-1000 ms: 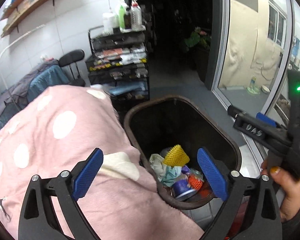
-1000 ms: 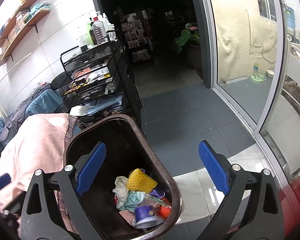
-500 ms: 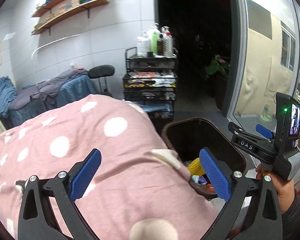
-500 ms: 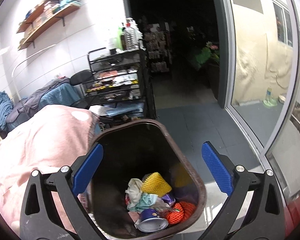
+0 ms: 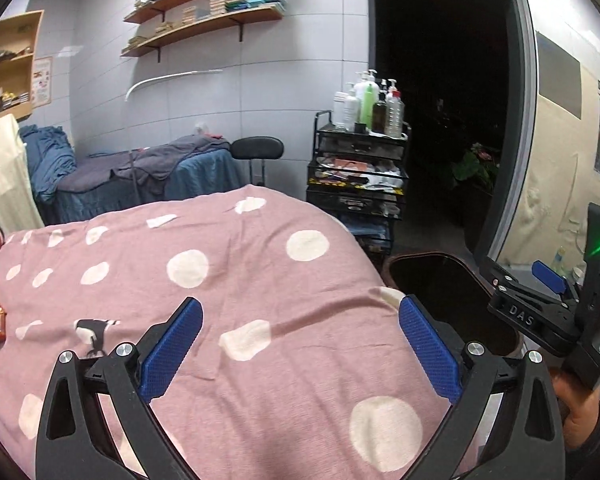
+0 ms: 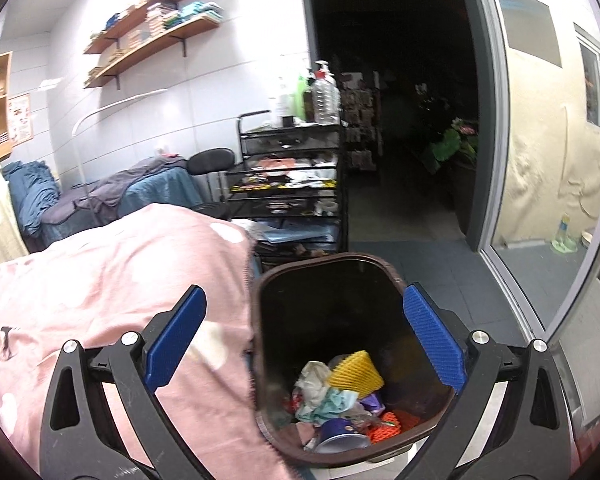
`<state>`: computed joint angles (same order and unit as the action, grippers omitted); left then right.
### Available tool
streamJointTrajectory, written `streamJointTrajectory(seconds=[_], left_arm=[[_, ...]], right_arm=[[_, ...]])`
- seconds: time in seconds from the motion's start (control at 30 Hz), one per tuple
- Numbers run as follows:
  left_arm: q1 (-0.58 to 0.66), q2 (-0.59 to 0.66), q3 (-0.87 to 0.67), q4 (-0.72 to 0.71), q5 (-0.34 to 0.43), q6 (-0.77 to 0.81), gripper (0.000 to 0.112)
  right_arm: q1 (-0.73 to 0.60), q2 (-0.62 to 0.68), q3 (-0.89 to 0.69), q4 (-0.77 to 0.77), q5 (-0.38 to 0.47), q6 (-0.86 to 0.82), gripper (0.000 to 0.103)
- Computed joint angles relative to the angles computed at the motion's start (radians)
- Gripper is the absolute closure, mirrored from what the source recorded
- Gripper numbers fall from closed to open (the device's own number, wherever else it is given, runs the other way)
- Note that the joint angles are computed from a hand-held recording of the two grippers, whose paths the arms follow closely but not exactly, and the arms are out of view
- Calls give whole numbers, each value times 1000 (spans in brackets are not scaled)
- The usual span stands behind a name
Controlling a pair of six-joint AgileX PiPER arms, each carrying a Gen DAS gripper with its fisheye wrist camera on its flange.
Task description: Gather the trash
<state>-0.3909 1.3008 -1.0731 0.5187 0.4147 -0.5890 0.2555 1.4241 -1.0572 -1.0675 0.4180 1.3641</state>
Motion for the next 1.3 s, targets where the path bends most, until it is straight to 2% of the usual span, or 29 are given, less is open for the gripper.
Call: streamJointTrajectory(seconds=[0.27, 0.4, 0.53, 0.7, 1.0, 1.3], left_arm=[[32, -89, 102, 179, -16, -204, 15], [64, -128, 144, 200, -39, -248, 15], [86, -152, 170, 222, -43, -287, 15], [122, -170, 186, 184, -65, -272, 15], [133, -187, 206, 211, -83, -301, 15], [115, -189, 208, 258, -72, -343, 15]], right_arm=[[174, -71, 77, -205, 81, 210, 6], [234, -101, 115, -275, 112, 303, 6], [322, -136, 161, -386, 185, 424, 6], [381, -154, 182, -416, 231, 468, 6], [438, -168, 188, -432, 276, 479, 6], [427, -179, 195, -439, 270, 489, 6]])
